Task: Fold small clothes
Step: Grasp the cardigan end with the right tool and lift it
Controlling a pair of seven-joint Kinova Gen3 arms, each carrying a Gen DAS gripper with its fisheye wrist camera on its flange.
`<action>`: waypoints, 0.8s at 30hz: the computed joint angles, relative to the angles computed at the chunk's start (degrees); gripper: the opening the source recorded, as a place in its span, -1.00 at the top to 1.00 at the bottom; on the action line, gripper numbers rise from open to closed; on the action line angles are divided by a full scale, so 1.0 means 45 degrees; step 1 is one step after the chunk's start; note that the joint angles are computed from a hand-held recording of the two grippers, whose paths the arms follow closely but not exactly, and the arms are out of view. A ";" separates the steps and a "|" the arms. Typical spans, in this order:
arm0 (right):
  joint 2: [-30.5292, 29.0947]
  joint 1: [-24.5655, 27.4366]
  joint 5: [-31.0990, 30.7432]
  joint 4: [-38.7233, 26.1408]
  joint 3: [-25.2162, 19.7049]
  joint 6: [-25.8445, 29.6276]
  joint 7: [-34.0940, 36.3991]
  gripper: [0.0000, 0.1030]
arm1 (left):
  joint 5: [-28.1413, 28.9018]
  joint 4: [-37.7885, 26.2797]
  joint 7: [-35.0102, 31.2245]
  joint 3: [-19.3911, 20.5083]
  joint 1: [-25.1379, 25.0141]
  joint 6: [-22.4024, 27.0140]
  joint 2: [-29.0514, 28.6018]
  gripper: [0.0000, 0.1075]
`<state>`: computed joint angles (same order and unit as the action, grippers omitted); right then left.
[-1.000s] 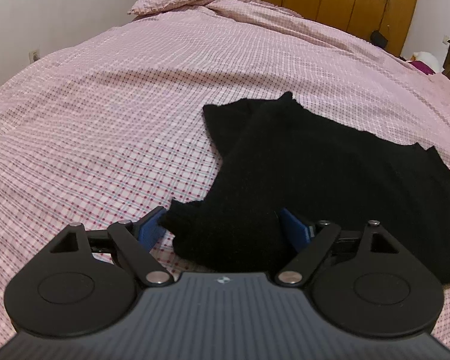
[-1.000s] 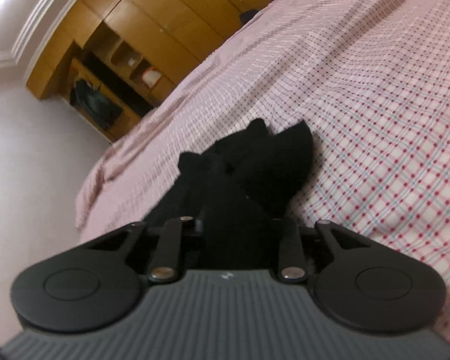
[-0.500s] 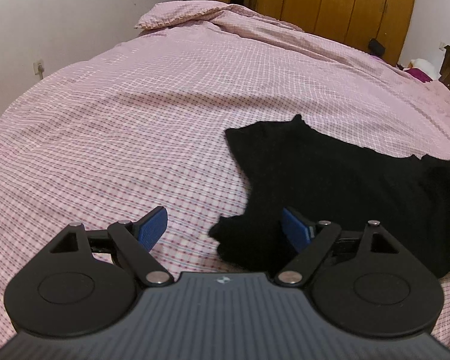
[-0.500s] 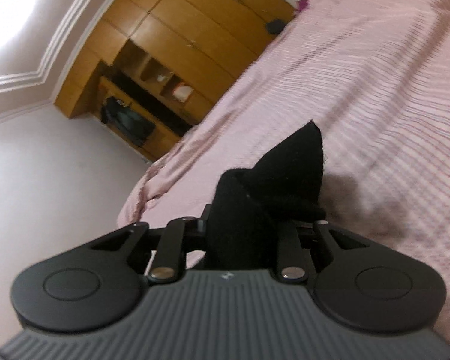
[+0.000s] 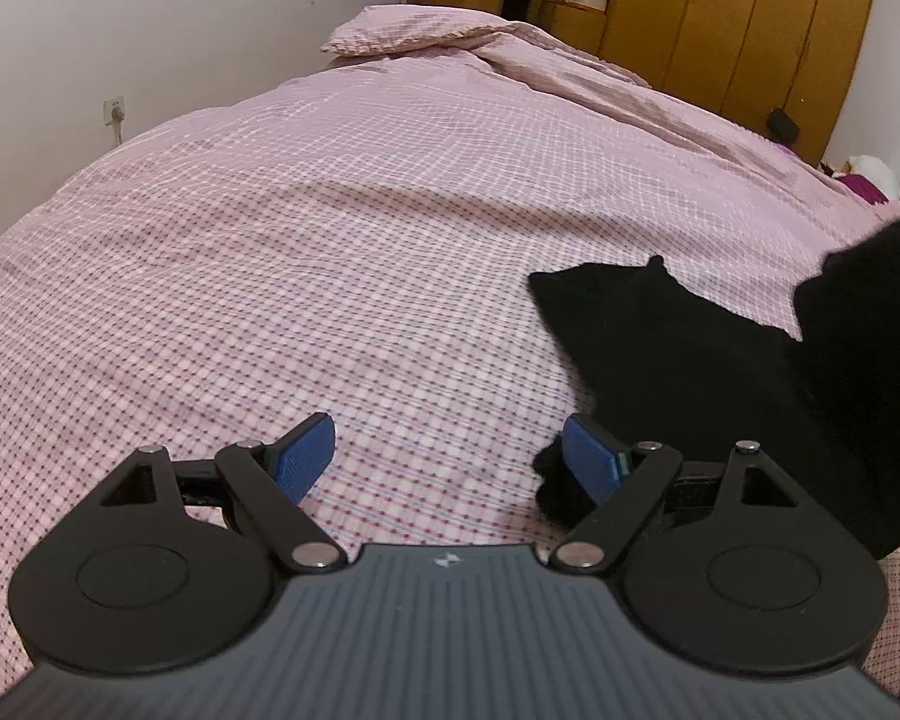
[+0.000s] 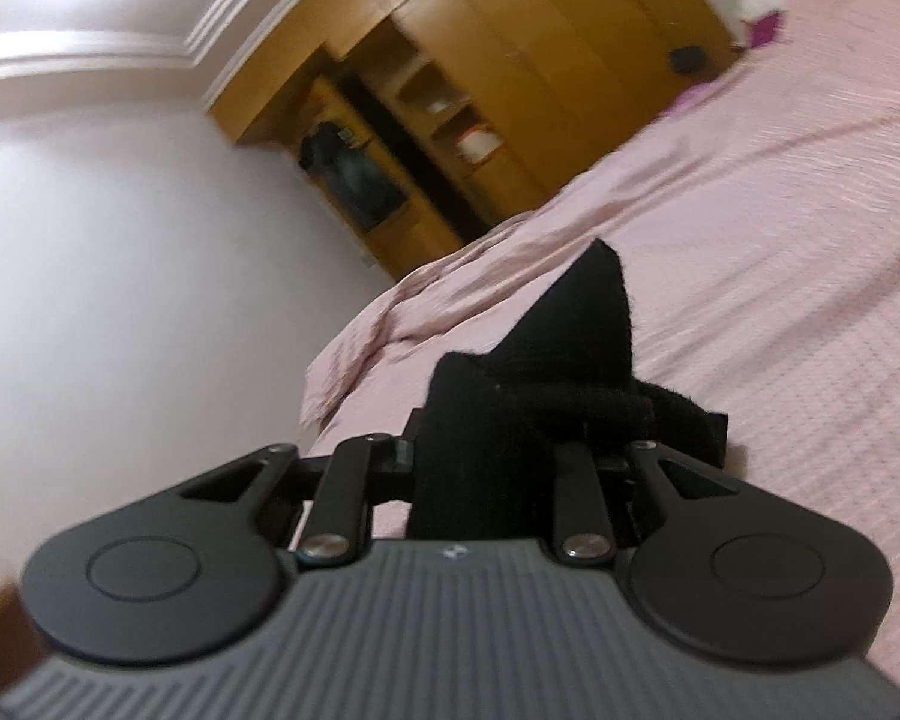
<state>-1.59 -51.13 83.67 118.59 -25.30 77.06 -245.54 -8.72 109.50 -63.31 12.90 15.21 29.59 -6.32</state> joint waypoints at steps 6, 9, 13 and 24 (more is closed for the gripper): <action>0.1584 0.0015 0.0649 -0.1315 0.0629 -0.2253 0.1302 0.51 | 0.0587 0.0348 -0.0602 -0.0406 -0.0173 -0.0171 -0.0308 -0.61; 0.2379 -0.0042 0.0359 -0.1747 0.1040 -0.3523 0.1919 0.52 | 0.0927 0.0529 -0.0911 -0.0585 -0.0322 -0.0213 -0.0409 -0.61; 0.2909 -0.0315 0.0085 -0.1651 0.1537 -0.4504 0.1788 0.52 | 0.1455 0.0743 -0.1429 -0.0839 -0.0489 -0.0226 -0.0492 -0.61; 0.3418 -0.1277 0.1762 -0.2193 0.1496 -0.3020 0.3392 0.51 | 0.2832 0.1206 -0.2568 -0.1390 -0.0986 -0.0486 -0.0818 -0.61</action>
<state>13.79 -56.88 91.60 108.72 -18.57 63.46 -230.28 4.02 114.92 -74.86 6.65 10.77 27.40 -10.00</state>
